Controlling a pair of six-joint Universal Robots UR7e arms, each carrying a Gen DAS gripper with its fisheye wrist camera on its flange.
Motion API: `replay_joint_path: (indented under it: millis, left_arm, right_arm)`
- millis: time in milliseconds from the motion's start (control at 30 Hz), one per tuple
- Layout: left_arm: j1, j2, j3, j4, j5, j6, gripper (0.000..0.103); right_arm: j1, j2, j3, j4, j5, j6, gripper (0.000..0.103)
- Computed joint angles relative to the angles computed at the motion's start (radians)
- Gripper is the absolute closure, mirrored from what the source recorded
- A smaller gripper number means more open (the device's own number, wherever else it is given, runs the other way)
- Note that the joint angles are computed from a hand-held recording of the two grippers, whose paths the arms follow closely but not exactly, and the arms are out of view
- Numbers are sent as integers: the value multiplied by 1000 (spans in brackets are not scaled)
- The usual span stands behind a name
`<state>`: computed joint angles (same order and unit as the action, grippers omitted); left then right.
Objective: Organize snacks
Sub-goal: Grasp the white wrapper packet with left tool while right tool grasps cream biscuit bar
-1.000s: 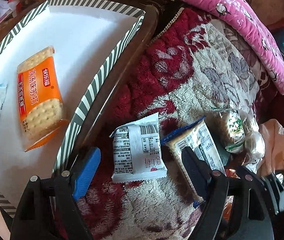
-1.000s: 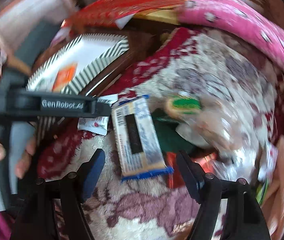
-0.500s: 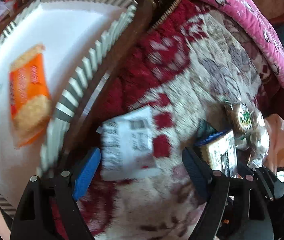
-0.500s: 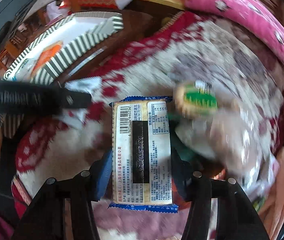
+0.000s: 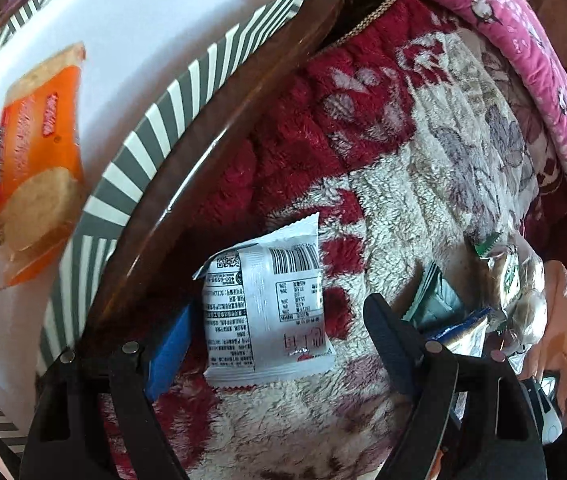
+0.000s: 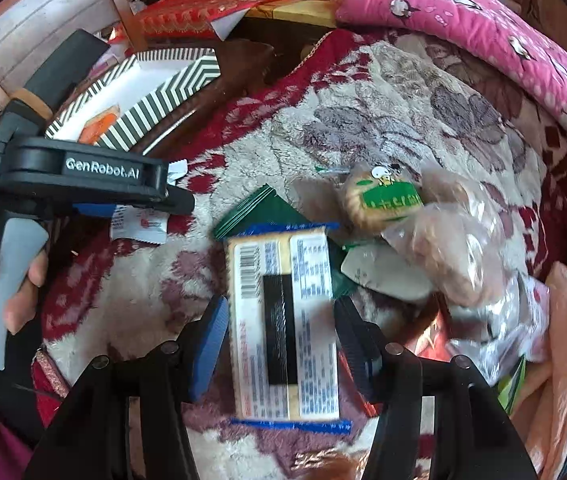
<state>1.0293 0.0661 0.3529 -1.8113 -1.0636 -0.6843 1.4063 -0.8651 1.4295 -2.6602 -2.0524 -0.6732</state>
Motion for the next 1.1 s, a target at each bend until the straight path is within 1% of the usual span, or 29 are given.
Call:
replay_joint_path:
  millis: [67, 133, 167, 233, 267, 300, 400, 567, 600, 633, 733, 867, 1100]
  left_arm:
    - [4, -1, 2, -3, -10, 9, 20]
    - [2, -12, 26, -21, -10, 21, 21]
    - [1, -16, 36, -30, -8, 28, 22]
    - [-3, -42, 90, -55, 12, 52, 40]
    - [-6, -55, 117, -67, 24, 65, 50]
    - [-9, -68, 147, -84, 32, 78, 53]
    - [-13, -134, 279, -176, 32, 110, 54]
    - [-43, -221, 458, -313, 82, 167, 54]
    - [-48, -230, 474, -330, 87, 179, 54]
    - [-59, -252, 519, -361, 102, 197, 54]
    - [-79, -282, 577, -407, 129, 237, 54]
    - [-97, -293, 605, -440, 155, 269, 54]
    - [-122, -305, 647, -493, 195, 315, 54]
  right_arm:
    - [2, 2, 2, -2, -7, 3, 42]
    - [4, 5, 12, -22, -23, -7, 37]
    - [4, 7, 17, -27, -30, -13, 37]
    - [0, 10, 20, -17, -38, -6, 37]
    - [-1, 11, 27, -28, -50, -5, 45]
    - [-3, 11, 32, -34, -52, -7, 44]
    - [-6, 0, 47, -51, -47, 4, 45]
    - [-2, -39, 93, -79, -15, 22, 45]
    - [-2, -47, 98, -72, -5, 31, 45]
    - [-3, -56, 104, -68, 4, 42, 45]
    - [-1, -69, 119, -74, 8, 55, 45]
    - [-2, -89, 138, -81, 28, 84, 45]
    - [4, -105, 152, -103, 31, 103, 45]
